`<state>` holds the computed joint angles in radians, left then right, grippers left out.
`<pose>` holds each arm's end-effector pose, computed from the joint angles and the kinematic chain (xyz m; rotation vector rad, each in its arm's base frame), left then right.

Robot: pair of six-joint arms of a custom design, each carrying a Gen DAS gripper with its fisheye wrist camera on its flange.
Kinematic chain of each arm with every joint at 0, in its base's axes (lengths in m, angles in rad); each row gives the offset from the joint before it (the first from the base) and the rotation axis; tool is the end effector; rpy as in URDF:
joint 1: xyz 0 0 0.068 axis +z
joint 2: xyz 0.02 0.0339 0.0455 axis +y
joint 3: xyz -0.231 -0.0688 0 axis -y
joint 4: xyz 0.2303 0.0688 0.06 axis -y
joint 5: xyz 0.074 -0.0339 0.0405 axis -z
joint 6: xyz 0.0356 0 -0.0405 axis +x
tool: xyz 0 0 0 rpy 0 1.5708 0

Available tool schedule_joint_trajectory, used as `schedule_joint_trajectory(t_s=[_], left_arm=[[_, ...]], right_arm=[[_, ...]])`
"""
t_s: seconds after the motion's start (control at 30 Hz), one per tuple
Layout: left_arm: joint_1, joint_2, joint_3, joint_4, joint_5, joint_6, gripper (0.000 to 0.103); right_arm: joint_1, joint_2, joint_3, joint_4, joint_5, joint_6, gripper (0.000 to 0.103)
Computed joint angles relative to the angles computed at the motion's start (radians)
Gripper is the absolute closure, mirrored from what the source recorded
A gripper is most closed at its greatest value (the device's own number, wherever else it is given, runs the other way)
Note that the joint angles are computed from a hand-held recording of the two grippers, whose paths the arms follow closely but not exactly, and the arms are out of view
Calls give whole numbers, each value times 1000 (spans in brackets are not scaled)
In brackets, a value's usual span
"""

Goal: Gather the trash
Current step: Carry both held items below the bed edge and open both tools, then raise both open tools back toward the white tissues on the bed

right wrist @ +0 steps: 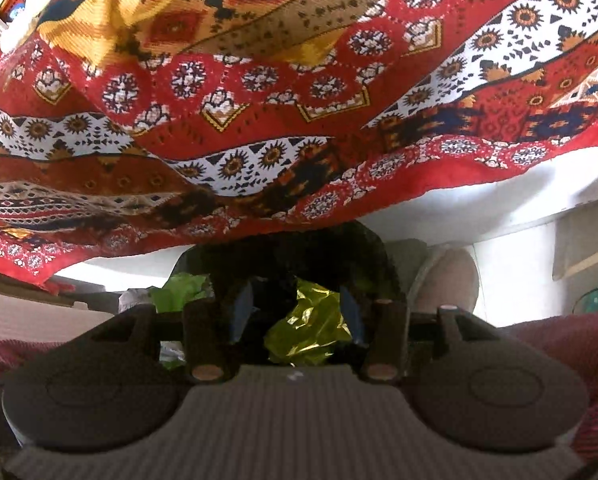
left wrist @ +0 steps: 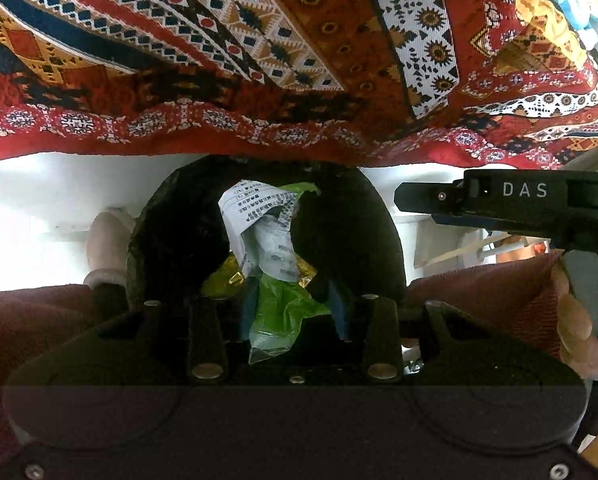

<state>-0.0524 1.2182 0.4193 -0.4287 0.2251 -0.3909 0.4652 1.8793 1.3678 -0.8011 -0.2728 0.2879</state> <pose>0.1798 -0.0174 0.1047 -0.4216 2.7957 -0.4194 0.3067 0.1647 0.1685 -0.3144 2.9416 0.5187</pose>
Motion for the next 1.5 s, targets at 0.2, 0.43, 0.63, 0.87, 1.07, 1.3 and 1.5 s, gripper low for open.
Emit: schedule_joint_trajectory(t_s=[0.2,0.43,0.63,0.87,1.07,1.3,1.5], left_arm=[[6,18,17,-5,8,2,50],[4,-75,19,-63,3,10,35],[-9,-274,26,-163,-21,22,28],[-47,-475,109,-284,-89,50,25],[-59,-541,194,-335,-181,76,22],[26,-541,280,-323,-217,144,18],[175,-445,377,-256,-194,215,14]], right_arm=[[-11,-6,-13,13,-13,-1,35],[-9,-37,22,-24,-19,-18,26],[-23,-114,28,-30,-53,-49,21],[-17,-225,47,-42,-71,-104,16],[2,-294,54,22,-64,-123,14],[28,-319,72,151,26,-130,1],[36,-212,253,153,61,-117,0]])
